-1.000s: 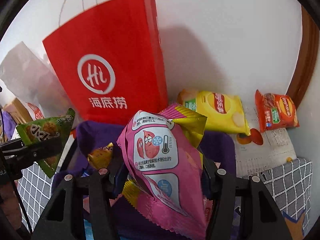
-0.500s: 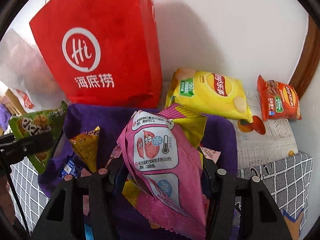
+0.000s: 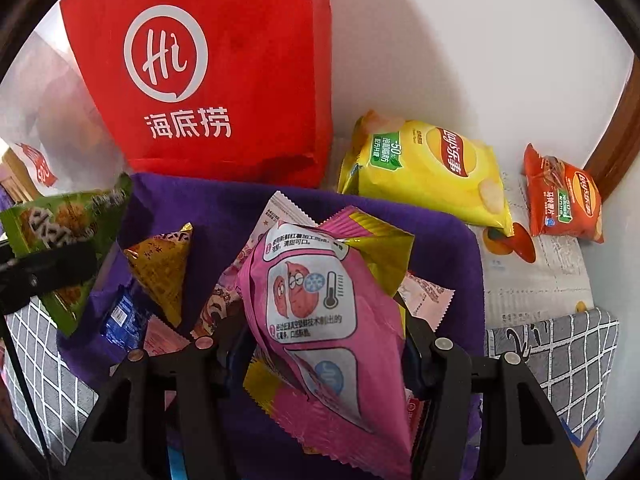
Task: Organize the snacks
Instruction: 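Open the right gripper to drop the pink-yellow bag onto the towel while the left gripper releases the green bag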
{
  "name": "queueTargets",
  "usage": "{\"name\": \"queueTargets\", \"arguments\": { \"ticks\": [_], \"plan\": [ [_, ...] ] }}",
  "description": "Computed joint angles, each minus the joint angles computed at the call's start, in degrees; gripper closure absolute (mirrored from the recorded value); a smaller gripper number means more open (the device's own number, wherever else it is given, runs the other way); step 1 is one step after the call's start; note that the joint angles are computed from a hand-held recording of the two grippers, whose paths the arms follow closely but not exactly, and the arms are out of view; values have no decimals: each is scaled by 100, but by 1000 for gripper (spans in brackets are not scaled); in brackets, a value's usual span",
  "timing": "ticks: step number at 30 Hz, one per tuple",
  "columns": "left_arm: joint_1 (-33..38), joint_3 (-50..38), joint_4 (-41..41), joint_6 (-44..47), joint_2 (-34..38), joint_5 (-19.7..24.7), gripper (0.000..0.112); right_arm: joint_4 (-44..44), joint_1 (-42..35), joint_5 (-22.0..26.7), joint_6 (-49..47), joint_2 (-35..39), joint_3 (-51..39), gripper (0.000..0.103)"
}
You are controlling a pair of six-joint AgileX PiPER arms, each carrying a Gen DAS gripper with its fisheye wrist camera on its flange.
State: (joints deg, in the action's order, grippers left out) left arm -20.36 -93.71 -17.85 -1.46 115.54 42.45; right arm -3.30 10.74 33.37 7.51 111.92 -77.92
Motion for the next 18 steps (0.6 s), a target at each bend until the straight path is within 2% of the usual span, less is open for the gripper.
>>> {"name": "queueTargets", "arguments": {
  "ticks": [13,18],
  "plan": [
    [-138,-290,19,-21,301,208,64,-6,0,276,31,56,-171,41],
    [-145,-295,52,-27,323,198,64,-231,89,223,215,-69,-63,36]
  ]
}}
